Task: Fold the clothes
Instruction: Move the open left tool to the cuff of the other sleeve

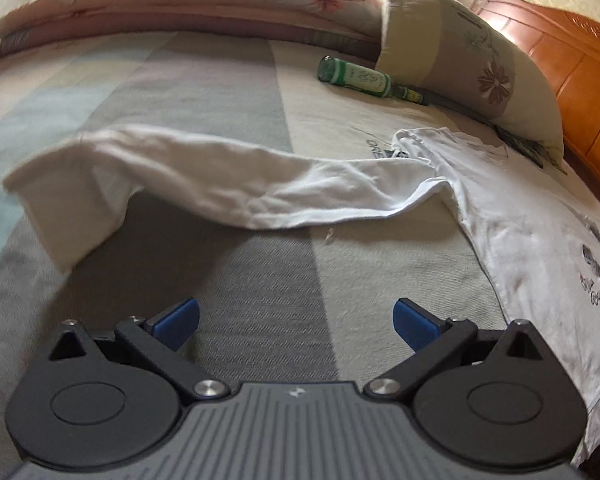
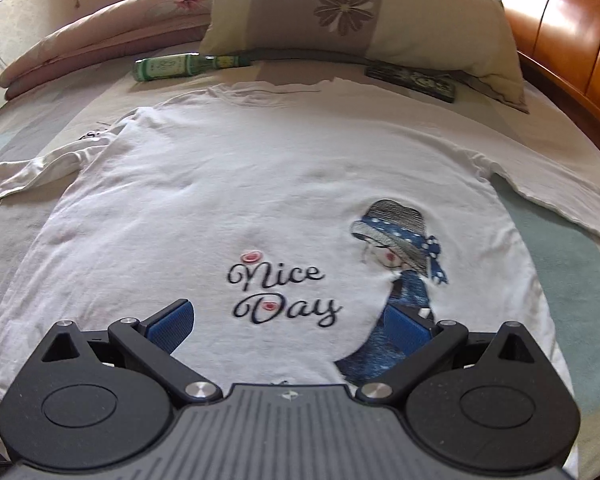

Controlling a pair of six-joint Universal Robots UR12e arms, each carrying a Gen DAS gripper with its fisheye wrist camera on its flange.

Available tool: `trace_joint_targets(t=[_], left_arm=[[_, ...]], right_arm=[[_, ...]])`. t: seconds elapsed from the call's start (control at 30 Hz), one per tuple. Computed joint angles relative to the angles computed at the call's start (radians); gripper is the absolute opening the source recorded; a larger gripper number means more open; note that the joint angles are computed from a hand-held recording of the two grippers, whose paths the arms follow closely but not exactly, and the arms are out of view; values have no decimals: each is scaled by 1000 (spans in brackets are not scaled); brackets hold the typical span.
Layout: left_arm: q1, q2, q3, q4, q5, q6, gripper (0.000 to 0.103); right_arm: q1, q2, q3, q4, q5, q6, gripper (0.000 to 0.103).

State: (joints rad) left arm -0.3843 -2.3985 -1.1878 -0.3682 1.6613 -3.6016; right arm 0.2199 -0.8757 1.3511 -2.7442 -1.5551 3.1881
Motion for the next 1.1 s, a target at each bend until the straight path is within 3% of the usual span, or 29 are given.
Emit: trace_joint_targets(t=[0.07, 0.13, 0.5, 0.6, 0.67, 0.83, 0.93, 1.1], left_arm=[[8, 5, -51, 119, -16, -8, 102], [16, 5, -67, 167, -33, -24, 102], [61, -58, 2, 266, -47, -108, 102], [67, -72, 26, 260, 11, -116, 102], [67, -72, 28, 253, 94, -131, 102], [78, -32, -36, 298, 227, -183, 102], [89, 3, -87, 329, 212, -182, 102], [82, 27, -100, 299, 216, -130, 102]], right_arm=[[8, 8, -14, 25, 2, -14, 103], [15, 15, -27, 51, -9, -28, 103], [33, 39, -67, 99, -26, -42, 103], [37, 41, -70, 100, -31, -51, 103], [38, 41, -70, 96, -32, -60, 103], [38, 44, -73, 93, -38, -64, 103], [37, 48, -77, 100, -33, -58, 103], [42, 51, -78, 93, -31, -67, 103]])
